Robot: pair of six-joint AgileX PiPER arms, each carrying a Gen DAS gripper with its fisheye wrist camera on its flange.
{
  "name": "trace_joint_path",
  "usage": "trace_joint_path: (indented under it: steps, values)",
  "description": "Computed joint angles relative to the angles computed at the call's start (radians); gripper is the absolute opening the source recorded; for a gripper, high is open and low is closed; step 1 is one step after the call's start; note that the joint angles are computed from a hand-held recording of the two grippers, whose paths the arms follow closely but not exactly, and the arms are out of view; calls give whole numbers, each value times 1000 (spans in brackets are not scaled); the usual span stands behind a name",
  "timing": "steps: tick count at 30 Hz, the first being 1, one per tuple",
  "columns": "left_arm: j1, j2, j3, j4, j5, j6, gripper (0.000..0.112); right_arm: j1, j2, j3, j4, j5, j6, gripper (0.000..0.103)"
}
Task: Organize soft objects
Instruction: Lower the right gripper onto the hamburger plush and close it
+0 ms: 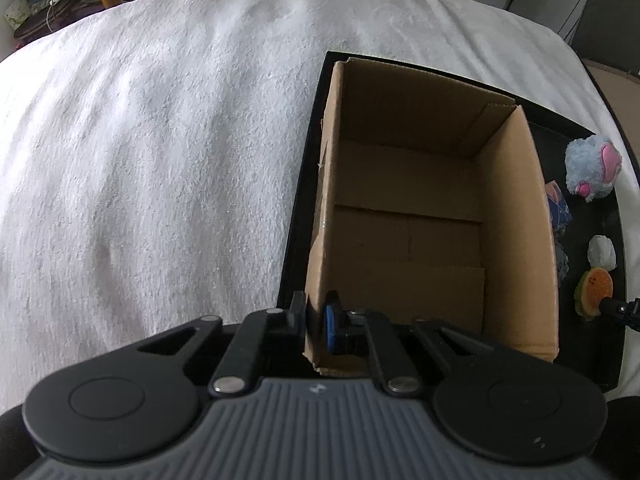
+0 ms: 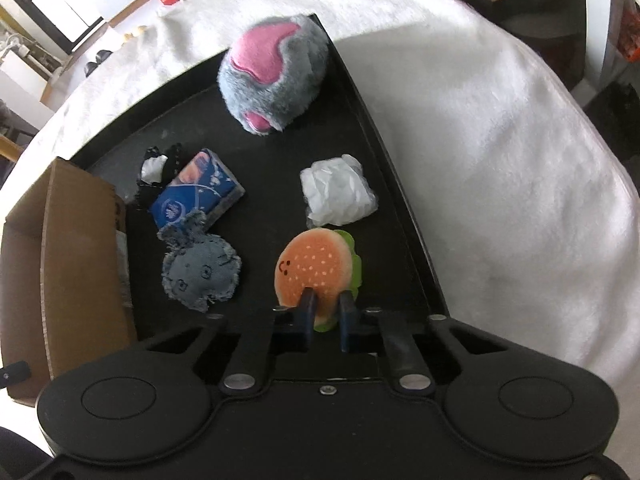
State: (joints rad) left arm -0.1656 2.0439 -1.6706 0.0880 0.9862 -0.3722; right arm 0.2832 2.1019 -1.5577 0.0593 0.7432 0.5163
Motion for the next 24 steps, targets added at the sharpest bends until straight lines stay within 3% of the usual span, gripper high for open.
trace_joint_path:
  steps: [3,7,8,10,11,12,19,21,24]
  values:
    - [3,-10,10,8,-9,0,8,3,-13,14,11,-16,-10,5]
    - [6,-10,15,6,-16,-3,8,4,-13,18,-1,-12,16,7]
    - [6,-11,16,7,-18,-1,8,2,-4,4,-6,6,37,13]
    - [4,-14,24,12,-25,2,8,-1,9,-11,-12,21,68,38]
    - [2,-16,26,13,-26,2,8,3,11,-10,-27,13,83,56]
    - [2,-17,27,12,-27,4,8,9,14,-11,-53,9,109,65]
    - [8,-16,28,6,-32,9,8,18,64,-52,-51,15,125,64]
    - [14,-20,35,-4,-37,14,8,14,85,-66,-20,19,91,41]
    - [20,-21,31,-10,-30,12,9,11,89,-72,2,21,73,33]
